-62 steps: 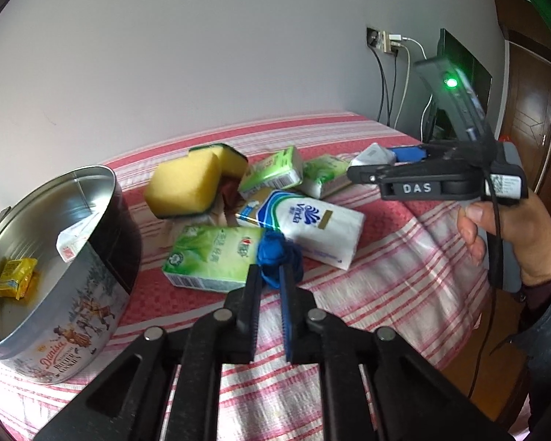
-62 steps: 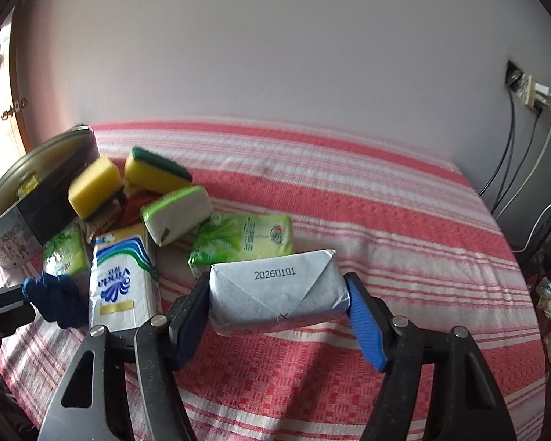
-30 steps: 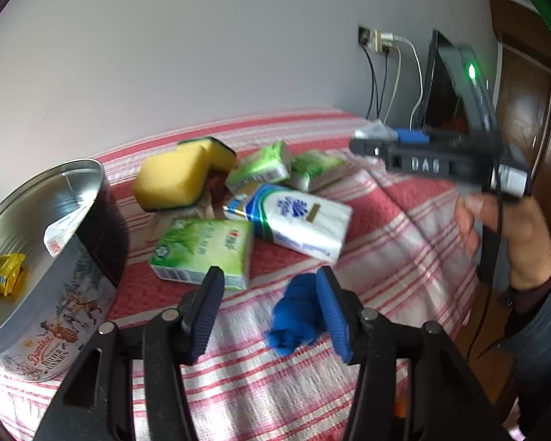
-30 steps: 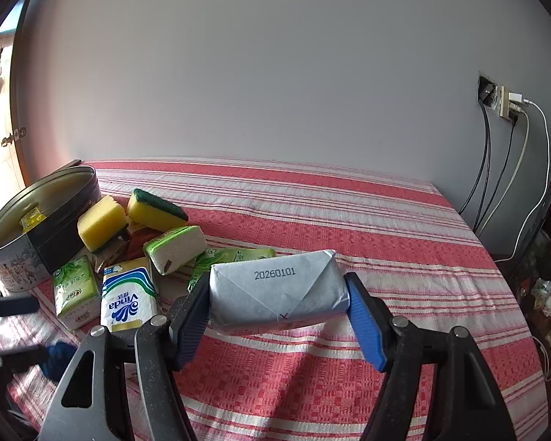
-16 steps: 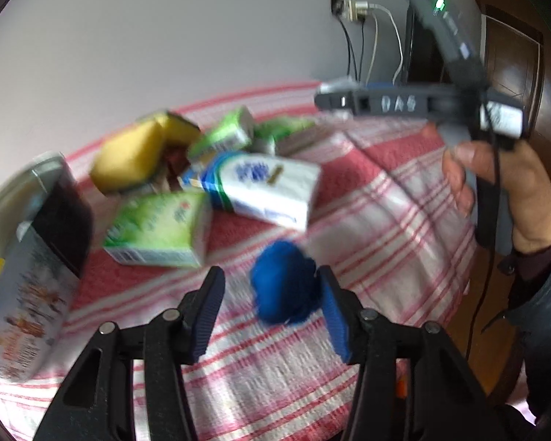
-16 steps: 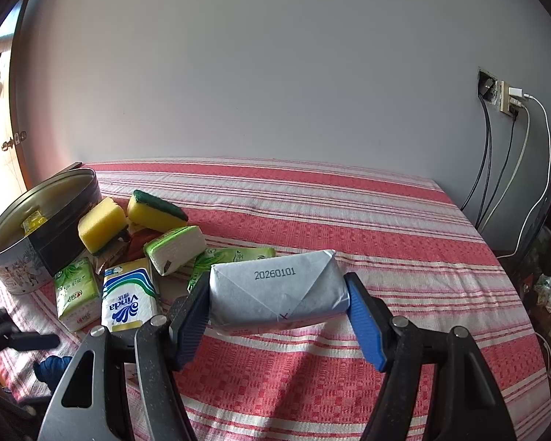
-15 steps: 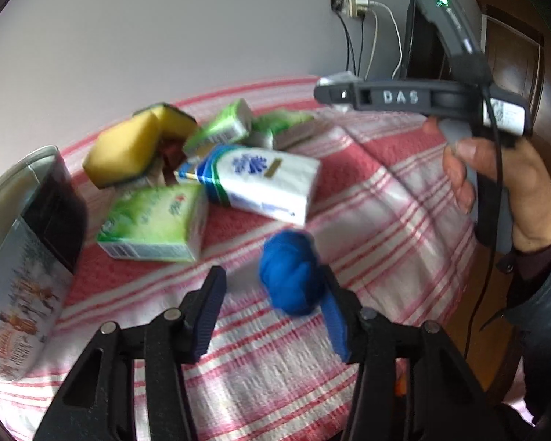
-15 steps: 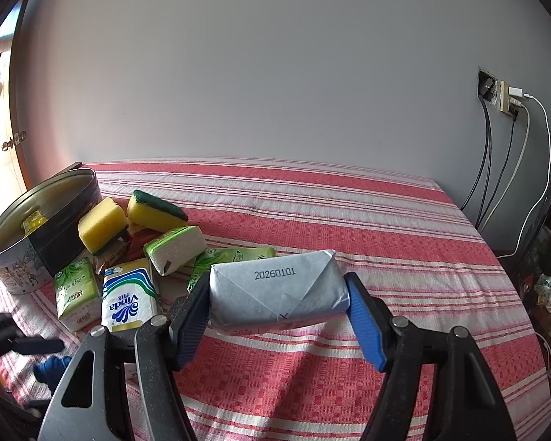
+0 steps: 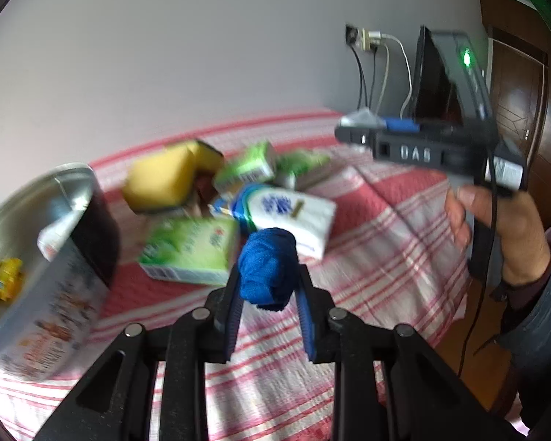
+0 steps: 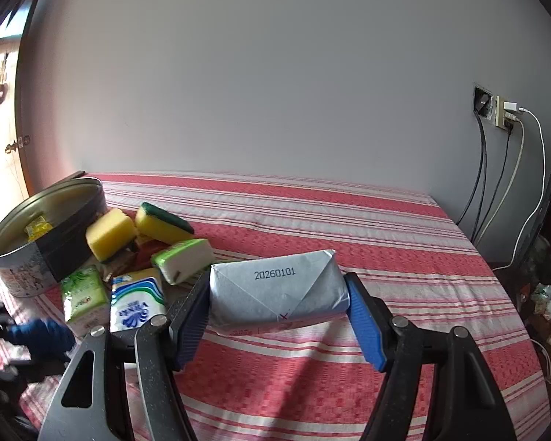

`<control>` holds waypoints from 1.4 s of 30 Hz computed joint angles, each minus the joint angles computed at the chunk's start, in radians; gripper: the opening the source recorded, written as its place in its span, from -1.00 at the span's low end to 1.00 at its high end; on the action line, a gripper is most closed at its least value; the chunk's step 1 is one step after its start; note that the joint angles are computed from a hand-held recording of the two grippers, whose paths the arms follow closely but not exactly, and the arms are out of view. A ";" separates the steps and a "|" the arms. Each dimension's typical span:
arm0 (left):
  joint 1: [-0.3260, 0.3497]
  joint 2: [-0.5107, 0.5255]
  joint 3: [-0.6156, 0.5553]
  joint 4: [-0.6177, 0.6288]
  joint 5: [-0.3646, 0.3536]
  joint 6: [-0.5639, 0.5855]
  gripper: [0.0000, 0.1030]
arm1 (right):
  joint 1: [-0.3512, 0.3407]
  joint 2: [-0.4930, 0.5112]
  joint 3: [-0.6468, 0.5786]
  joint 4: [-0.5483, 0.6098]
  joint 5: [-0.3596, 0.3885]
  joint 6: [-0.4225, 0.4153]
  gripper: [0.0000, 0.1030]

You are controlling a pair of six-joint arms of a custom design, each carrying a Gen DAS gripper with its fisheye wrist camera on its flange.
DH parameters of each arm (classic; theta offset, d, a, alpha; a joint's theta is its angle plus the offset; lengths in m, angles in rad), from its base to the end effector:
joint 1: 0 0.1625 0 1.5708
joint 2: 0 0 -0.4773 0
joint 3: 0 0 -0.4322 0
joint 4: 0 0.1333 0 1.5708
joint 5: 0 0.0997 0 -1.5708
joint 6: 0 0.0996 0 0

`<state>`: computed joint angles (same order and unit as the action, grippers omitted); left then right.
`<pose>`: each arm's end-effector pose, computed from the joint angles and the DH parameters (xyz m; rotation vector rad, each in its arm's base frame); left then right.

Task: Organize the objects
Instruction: 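Carry the blue cloth and white bar over the metal tin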

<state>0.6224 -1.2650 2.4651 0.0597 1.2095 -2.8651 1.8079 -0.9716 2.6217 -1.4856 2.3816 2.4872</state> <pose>-0.0918 -0.2732 0.0956 1.5684 2.3741 -0.5922 0.1266 -0.2639 0.0162 0.1810 -1.8631 1.3024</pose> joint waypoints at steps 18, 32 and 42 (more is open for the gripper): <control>0.141 -0.220 -0.075 -0.025 -0.116 0.107 -0.50 | 0.206 0.049 -0.155 0.162 0.002 -0.018 0.38; 0.274 -0.249 -0.147 -0.042 -0.128 0.188 -0.50 | 0.261 0.134 -0.351 0.379 -0.029 -0.012 0.39; 0.357 -0.228 -0.217 -0.039 -0.133 0.231 -0.50 | 0.276 0.218 -0.510 0.543 -0.052 0.012 0.39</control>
